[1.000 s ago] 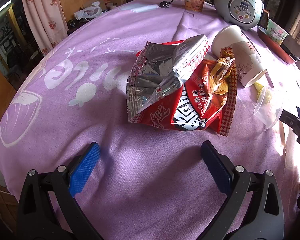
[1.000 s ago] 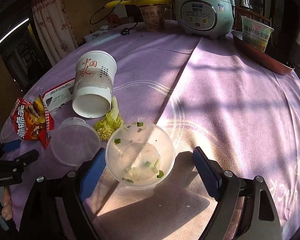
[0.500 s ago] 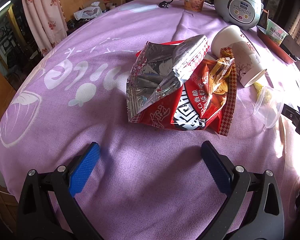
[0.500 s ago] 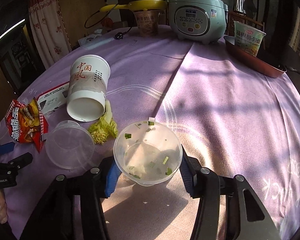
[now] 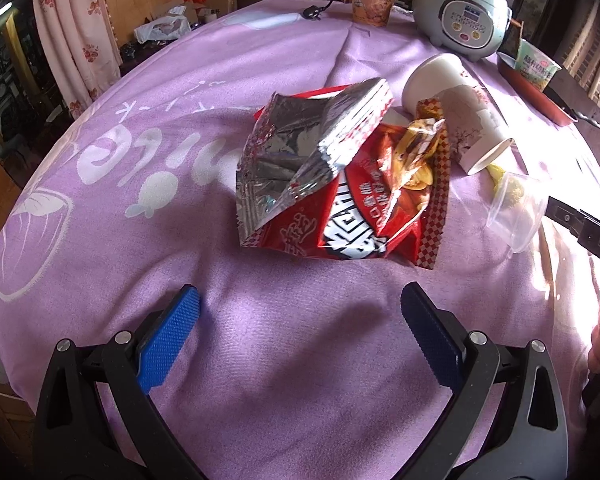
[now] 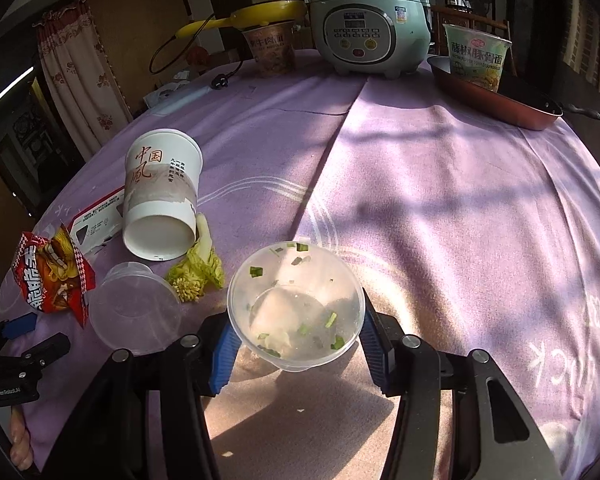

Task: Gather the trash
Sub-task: 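Reach the right gripper to the clear plastic bowl and grasp its rim, then grasp the red snack bag with the left gripper while the right gripper holds the bowl, then carry snack bag to the red wastebasket and open the left gripper while the right gripper holds the bowl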

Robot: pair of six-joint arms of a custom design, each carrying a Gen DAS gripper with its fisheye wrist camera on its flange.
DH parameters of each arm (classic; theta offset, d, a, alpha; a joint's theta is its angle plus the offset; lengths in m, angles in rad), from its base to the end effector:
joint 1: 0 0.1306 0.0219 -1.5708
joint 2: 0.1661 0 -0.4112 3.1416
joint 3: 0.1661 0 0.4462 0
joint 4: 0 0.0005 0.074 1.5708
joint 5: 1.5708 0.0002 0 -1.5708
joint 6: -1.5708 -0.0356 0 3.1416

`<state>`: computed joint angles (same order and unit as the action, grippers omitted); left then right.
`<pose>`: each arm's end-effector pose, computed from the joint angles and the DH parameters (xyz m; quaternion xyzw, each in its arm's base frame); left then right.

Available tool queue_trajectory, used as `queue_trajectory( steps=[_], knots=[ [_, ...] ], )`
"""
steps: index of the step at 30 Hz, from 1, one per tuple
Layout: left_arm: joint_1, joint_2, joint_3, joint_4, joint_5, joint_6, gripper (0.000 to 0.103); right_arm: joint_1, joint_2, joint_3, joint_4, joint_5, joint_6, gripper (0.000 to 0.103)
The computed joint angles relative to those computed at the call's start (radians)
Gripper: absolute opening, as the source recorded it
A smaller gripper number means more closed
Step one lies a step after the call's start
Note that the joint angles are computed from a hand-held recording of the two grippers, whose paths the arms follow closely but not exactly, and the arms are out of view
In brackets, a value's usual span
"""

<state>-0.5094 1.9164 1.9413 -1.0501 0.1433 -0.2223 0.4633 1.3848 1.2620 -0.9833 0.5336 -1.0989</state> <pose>0.6309 -0.3588 0.4068 0.3616 0.8901 -0.1067 0.2561 0.4585 0.2083 0.3934 0.3510 0.8727 -0.0258 0.3384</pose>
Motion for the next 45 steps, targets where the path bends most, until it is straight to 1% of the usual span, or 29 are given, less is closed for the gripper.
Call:
queue_trajectory(
  steps=[3, 4, 5, 8, 11, 14, 15, 19, 23, 26, 28, 30, 31, 32, 34, 35, 36, 38, 41, 42, 45],
  knots=[
    [-0.016, -0.053, -0.069, 0.116, -0.018, -0.021, 0.097, -0.004, -0.003, -0.003, 0.007, -0.007, -0.003, 0.054],
    [-0.023, -0.058, -0.076, 0.137, -0.025, -0.025, 0.097, -0.003, -0.001, -0.001, 0.004, -0.006, -0.003, 0.054],
    [-0.031, -0.057, -0.072, 0.144, -0.033, -0.029, 0.097, -0.004, -0.001, 0.0, 0.001, -0.005, 0.0, 0.054],
    [-0.059, -0.026, -0.028, 0.124, -0.067, -0.047, 0.097, -0.004, 0.004, 0.004, -0.007, -0.001, 0.005, 0.055],
    [-0.084, 0.003, 0.001, 0.128, -0.136, -0.06, 0.097, -0.004, 0.005, 0.006, -0.005, -0.005, 0.005, 0.056],
    [-0.094, 0.041, 0.044, 0.085, -0.18, -0.051, 0.097, -0.007, 0.006, 0.007, 0.0, -0.011, 0.005, 0.058],
    [-0.094, 0.043, 0.046, 0.087, -0.182, -0.049, 0.097, -0.007, 0.008, 0.009, -0.001, -0.012, 0.006, 0.059],
    [-0.087, 0.03, 0.03, 0.103, -0.149, -0.051, 0.097, -0.002, 0.023, 0.024, -0.016, -0.006, 0.011, 0.062],
    [-0.074, -0.008, -0.02, 0.177, -0.085, -0.03, 0.097, 0.0, 0.028, 0.029, -0.022, -0.001, 0.014, 0.063],
    [-0.073, -0.017, -0.035, 0.201, -0.065, -0.032, 0.097, 0.001, 0.029, 0.029, -0.023, -0.001, 0.014, 0.064],
    [-0.078, 0.0, -0.011, 0.173, -0.084, -0.036, 0.097, 0.001, 0.029, 0.029, -0.023, 0.0, 0.014, 0.064],
    [-0.08, 0.034, 0.038, 0.112, -0.111, -0.03, 0.097, 0.002, 0.031, 0.031, -0.026, 0.003, 0.014, 0.063],
    [-0.078, 0.048, 0.059, 0.087, -0.112, -0.018, 0.096, 0.003, 0.03, 0.032, -0.031, 0.008, 0.007, 0.059],
    [-0.072, 0.056, 0.073, 0.072, -0.097, 0.0, 0.094, 0.003, 0.026, 0.028, -0.025, 0.007, 0.005, 0.057],
    [-0.053, 0.056, 0.077, 0.064, -0.017, 0.033, 0.073, 0.003, 0.009, 0.012, 0.007, 0.002, 0.004, 0.056],
    [-0.044, 0.054, 0.076, 0.061, 0.012, 0.046, 0.072, 0.006, 0.005, 0.012, 0.011, 0.014, 0.006, 0.056],
    [-0.038, 0.044, 0.062, 0.08, 0.023, 0.064, 0.069, 0.011, 0.003, 0.014, 0.009, 0.033, 0.011, 0.056],
    [-0.027, 0.019, 0.026, 0.128, 0.059, 0.084, 0.059, 0.019, 0.002, 0.02, 0.008, 0.061, 0.023, 0.056],
    [-0.019, -0.009, -0.008, 0.159, 0.082, 0.098, 0.056, 0.017, -0.003, 0.016, 0.019, 0.051, 0.025, 0.056],
    [-0.016, -0.024, -0.028, 0.175, 0.093, 0.095, 0.053, 0.014, -0.004, 0.015, 0.021, 0.045, 0.023, 0.056],
    [-0.01, -0.067, -0.081, 0.208, 0.097, 0.09, 0.052, 0.01, -0.012, 0.006, 0.035, 0.038, 0.015, 0.056]
  ],
)
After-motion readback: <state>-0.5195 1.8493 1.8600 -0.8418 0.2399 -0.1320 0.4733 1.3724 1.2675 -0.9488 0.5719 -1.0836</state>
